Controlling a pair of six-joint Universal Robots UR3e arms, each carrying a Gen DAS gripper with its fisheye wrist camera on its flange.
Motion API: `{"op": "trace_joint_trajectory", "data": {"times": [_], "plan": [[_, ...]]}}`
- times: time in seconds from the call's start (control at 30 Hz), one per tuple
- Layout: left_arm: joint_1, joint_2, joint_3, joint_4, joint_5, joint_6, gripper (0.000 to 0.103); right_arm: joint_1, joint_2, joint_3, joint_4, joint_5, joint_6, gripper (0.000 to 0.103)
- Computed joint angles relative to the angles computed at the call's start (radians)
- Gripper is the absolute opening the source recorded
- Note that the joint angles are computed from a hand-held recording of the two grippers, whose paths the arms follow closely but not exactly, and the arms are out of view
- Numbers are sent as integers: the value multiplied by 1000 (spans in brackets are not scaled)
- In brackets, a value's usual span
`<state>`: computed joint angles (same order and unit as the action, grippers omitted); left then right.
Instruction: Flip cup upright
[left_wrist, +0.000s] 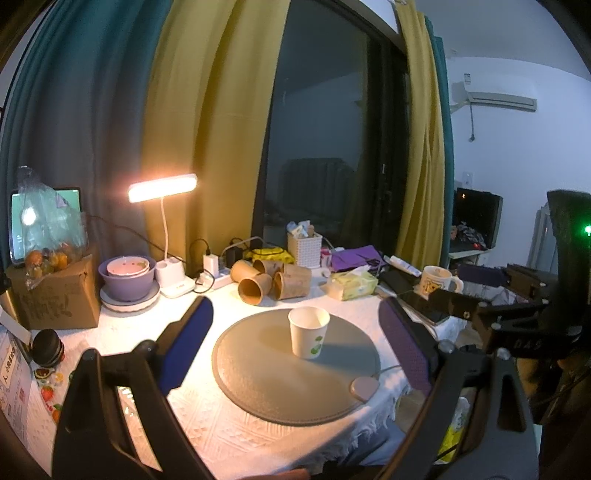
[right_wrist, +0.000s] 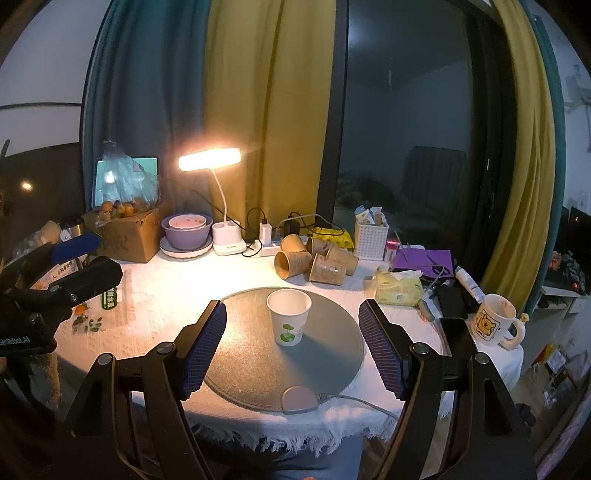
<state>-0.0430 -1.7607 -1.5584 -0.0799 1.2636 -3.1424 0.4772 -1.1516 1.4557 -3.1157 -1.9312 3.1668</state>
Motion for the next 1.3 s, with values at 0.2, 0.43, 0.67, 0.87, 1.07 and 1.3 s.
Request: {"op": "trace_joint_trajectory", "data": {"times": [0.2, 0.43, 0.67, 0.87, 1.07, 1.3], "plan": [[-5, -1, -4, 7, 10, -11, 92, -4, 3, -3, 6, 5, 3, 77], [-12, 1, -10, 10, 19, -16, 92, -9, -3, 5, 3, 11, 1, 77], [-12, 3, -11, 10, 21, -17, 92, -10, -2, 6, 3, 12, 1, 77], [-14, 3, -11, 9, 24, -19, 92, -10, 0, 6, 2, 10, 3, 77], [-15, 0, -14, 16, 24, -20, 92, -10, 0, 4, 4, 12, 1, 77], [-17, 1, -22, 25, 30, -26, 92, -5, 5, 4, 1, 6, 2, 77]]}}
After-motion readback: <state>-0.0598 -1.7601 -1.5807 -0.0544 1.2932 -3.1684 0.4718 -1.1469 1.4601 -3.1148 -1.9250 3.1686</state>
